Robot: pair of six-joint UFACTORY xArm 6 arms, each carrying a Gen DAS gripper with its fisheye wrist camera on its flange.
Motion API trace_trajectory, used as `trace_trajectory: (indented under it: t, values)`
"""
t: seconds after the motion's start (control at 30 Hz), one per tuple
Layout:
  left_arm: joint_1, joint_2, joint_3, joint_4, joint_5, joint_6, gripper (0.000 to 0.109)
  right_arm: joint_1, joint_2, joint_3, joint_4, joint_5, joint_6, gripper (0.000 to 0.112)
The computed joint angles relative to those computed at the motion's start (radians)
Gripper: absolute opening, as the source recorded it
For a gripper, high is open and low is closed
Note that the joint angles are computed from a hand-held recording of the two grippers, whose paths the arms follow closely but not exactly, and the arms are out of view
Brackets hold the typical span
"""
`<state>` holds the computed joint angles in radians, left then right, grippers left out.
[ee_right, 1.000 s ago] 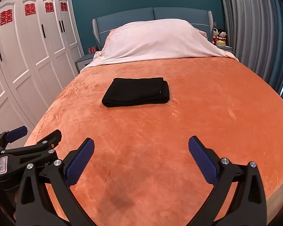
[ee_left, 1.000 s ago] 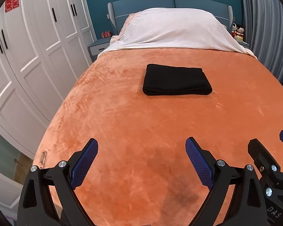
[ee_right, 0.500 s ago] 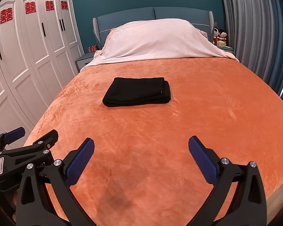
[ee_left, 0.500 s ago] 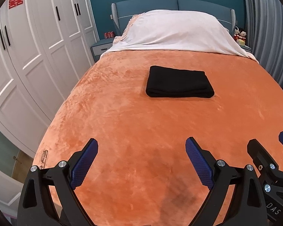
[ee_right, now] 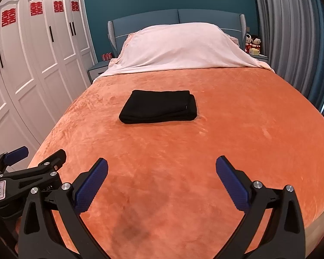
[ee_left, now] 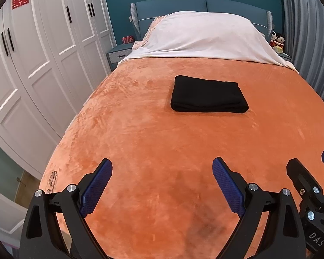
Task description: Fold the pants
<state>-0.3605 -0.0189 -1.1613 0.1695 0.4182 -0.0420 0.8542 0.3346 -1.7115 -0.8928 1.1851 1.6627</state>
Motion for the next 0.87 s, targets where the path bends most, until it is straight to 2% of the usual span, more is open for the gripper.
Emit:
trace_trajectory:
  t: [0.13,0.27,0.47,0.6,0.67,0.73,0.87]
  values:
    - [-0.002,-0.002,0.002,0.009,0.0,-0.009,0.092,0.0,-0.001,0.0,0.001,-0.003,-0.003,0.098]
    - [-0.002,0.003,-0.002,-0.043,0.014,0.03,0.092,-0.002,-0.007,0.007,0.002,-0.01,-0.005,0.098]
    - [0.001,0.002,0.013,0.047,-0.025,-0.025,0.092,-0.002,-0.01,0.01,0.002,-0.01,-0.002,0.098]
    - [-0.001,0.002,0.019,0.048,-0.049,-0.006,0.092,-0.004,-0.011,0.01,0.002,-0.009,-0.004,0.098]
    - [-0.004,0.005,0.01,0.056,-0.03,-0.012,0.092,-0.003,-0.007,0.005,0.002,-0.005,-0.004,0.098]
    - [-0.006,0.0,0.016,0.001,-0.036,0.04,0.092,-0.003,-0.007,0.006,0.002,0.0,0.001,0.098]
    - [-0.009,0.0,0.016,0.022,-0.044,0.029,0.092,-0.005,-0.007,0.008,0.006,0.0,0.011,0.098]
